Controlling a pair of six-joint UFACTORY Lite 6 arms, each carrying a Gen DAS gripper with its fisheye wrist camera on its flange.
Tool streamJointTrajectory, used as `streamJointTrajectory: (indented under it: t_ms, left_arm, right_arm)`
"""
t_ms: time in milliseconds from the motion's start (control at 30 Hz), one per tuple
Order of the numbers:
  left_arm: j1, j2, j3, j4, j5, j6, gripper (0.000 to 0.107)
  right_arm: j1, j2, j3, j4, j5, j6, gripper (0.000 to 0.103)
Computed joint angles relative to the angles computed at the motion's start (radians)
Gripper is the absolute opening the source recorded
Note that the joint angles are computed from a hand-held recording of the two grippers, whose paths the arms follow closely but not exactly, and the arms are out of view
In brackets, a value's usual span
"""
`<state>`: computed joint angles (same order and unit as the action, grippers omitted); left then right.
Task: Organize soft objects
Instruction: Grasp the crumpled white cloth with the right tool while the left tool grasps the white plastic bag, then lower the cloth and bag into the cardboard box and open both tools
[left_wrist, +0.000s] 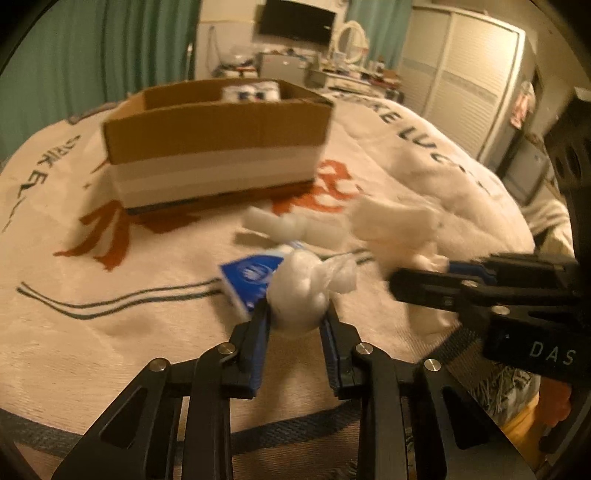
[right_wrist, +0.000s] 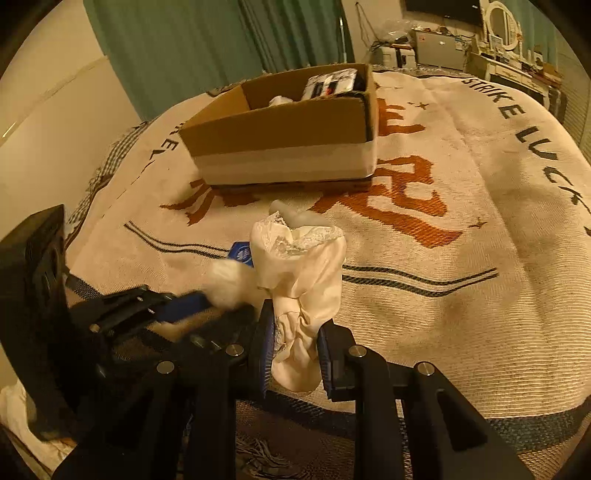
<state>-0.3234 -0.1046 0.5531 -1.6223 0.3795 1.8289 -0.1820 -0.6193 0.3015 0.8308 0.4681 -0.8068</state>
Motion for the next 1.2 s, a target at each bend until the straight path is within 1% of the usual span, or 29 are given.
streamJointTrajectory:
  t_ms: [100,167,300,400,500,600,633,800,833,900,933,1033,1067,1100,1200]
  left_arm:
    - [0.024,-0.043,0.009,0.054,-0.007,-0.046,0.026]
    - [0.038,-0.08,0.028,0.124,-0.005,-0.114,0.026]
    - [0.05,-0.103,0.1,0.225,0.001,-0.221,0.026]
    - [0.058,-0.082,0.19,0.28,0.012,-0.29,0.026]
    - [0.058,-0.012,0.323,0.367,0.024,-0.383,0.026]
    - [0.059,0.064,0.44,0.407,0.038,-0.433,0.026]
    - [0.054,0.112,0.505,0.428,0.035,-0.456,0.026]
    - [0.042,0.313,0.75,0.498,-0.008,-0.536,0.026]
    - [0.04,0.383,0.828,0.526,-0.015,-0.562,0.026]
    - [0.041,0.469,0.925,0.565,-0.016,-0.607,0.026]
    - [0.044,0.537,1.001,0.6,-0.006,-0.649,0.026]
    - [0.038,0.705,1.196,0.728,0.005,-0.791,0.027]
    - [0.036,0.754,1.257,0.77,0.009,-0.833,0.027]
    - [0.03,0.775,1.283,0.795,0.007,-0.857,0.027]
    - [0.019,0.876,1.4,0.9,-0.001,-0.948,0.028]
  right_arm:
    - [-0.022,-0.038,0.006,-0.042,0.021,0.032,0.02]
    - [-0.026,-0.07,0.021,-0.087,0.037,0.073,0.02]
    - [-0.02,-0.084,0.093,-0.158,0.054,0.135,0.02]
    - [0.001,-0.026,0.197,-0.186,0.034,0.154,0.02]
    - [0.038,0.058,0.303,-0.201,-0.002,0.166,0.02]
    - [0.089,0.165,0.426,-0.222,-0.053,0.18,0.02]
    - [0.102,0.209,0.474,-0.226,-0.069,0.181,0.02]
    - [0.107,0.433,0.705,-0.133,-0.101,0.089,0.02]
    - [0.108,0.484,0.753,-0.125,-0.106,0.079,0.02]
    - [0.103,0.613,0.87,-0.097,-0.102,0.049,0.02]
    - [0.092,0.679,0.931,-0.081,-0.089,0.034,0.02]
    - [0.058,0.9,1.147,-0.056,-0.025,0.032,0.02]
    - [0.051,0.961,1.21,-0.07,-0.011,0.048,0.02]
    - [0.052,1.016,1.267,-0.093,-0.005,0.074,0.02]
    - [0.053,1.127,1.372,-0.132,0.002,0.111,0.02]
